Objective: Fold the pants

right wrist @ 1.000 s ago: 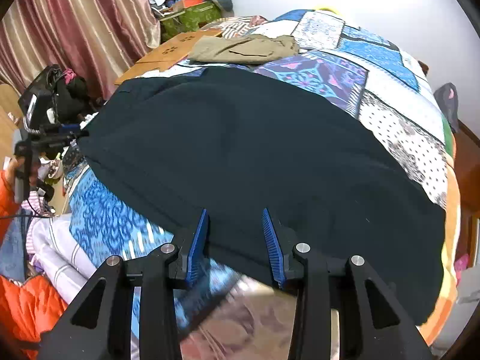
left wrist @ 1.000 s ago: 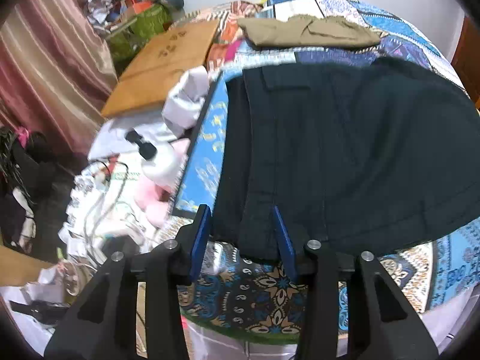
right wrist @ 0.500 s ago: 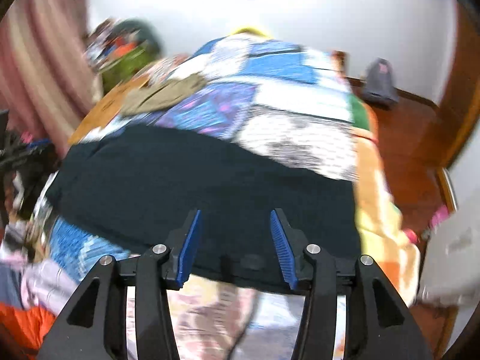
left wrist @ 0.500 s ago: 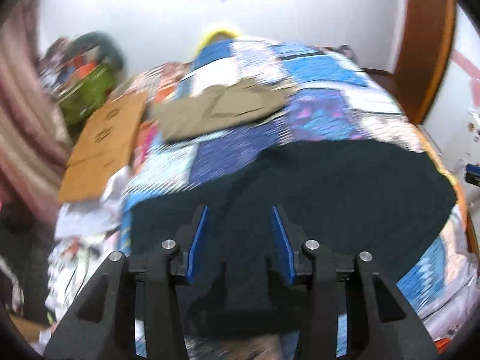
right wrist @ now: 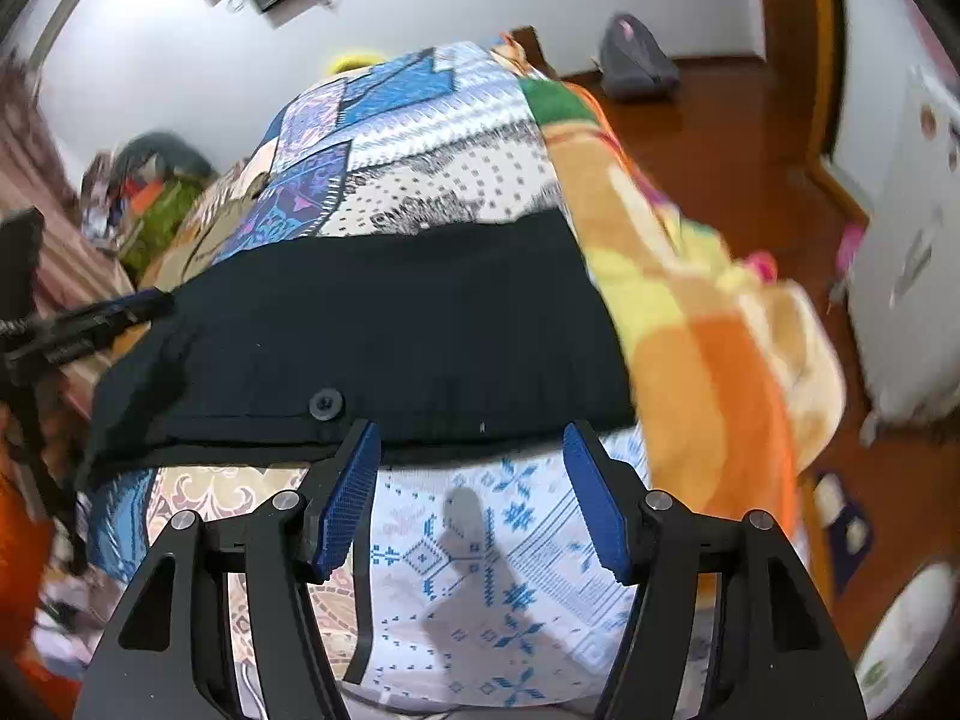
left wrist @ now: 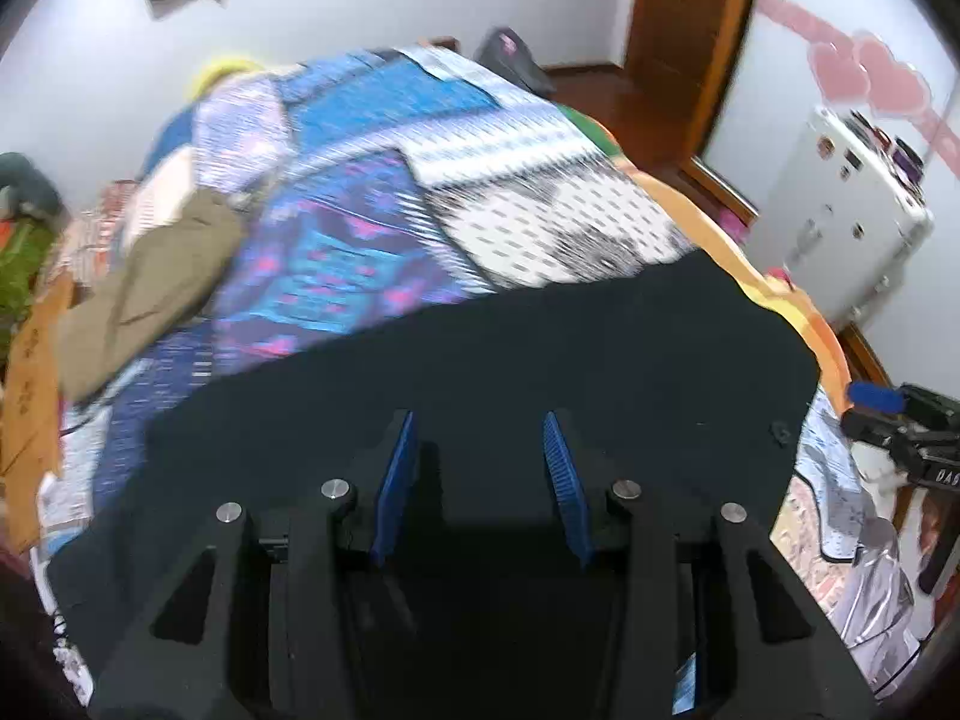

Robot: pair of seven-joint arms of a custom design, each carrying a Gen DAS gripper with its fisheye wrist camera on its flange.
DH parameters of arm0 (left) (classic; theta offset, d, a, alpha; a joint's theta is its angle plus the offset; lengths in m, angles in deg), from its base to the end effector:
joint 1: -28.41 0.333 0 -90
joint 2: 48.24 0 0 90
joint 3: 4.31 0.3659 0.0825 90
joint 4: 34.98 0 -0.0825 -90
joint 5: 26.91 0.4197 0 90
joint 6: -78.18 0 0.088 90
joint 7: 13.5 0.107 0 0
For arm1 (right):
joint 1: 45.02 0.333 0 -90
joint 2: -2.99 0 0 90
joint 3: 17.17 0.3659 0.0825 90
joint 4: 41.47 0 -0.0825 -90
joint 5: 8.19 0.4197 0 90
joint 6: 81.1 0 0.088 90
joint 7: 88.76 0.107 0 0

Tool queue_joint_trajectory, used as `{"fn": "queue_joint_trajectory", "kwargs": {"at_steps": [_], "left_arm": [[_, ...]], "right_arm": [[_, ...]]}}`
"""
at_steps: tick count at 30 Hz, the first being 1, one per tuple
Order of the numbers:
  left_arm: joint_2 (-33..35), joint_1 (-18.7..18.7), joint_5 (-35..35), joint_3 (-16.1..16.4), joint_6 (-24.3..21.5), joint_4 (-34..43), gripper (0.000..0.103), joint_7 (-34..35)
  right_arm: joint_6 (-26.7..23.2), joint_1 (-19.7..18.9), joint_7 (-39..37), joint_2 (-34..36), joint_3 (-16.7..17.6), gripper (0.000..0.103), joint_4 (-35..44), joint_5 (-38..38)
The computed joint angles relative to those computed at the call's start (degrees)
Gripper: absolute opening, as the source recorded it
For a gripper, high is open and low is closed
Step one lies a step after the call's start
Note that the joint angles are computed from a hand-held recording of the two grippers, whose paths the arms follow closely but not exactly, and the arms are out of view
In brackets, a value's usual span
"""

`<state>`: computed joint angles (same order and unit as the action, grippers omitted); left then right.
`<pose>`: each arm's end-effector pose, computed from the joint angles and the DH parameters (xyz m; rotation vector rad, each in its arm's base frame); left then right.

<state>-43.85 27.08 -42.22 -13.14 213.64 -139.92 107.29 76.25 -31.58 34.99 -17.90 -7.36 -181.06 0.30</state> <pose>0.6493 -0.1165 0.5742 -1.3660 2.4803 -0.6576 0.4503 0.1951 0.5437 -1.4817 1.9885 -0.1981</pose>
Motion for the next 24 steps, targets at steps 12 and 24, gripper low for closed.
{"fn": "queue_joint_trajectory", "kwargs": {"at_steps": [12,24], "left_arm": [[2.2,-0.6,-0.2,-0.9,-1.0,0.1,0.06,-0.7],[1.9,-0.7,0.4,-1.2,1.2,-1.0,0.062,-1.0]], "right_arm": [[8.7,5.5,0.4,2.7,-4.3,0.06,-3.3,14.2],[16.5,3.7,-0.1,4.3,-2.9,0.046,-3.7,18.5]]}}
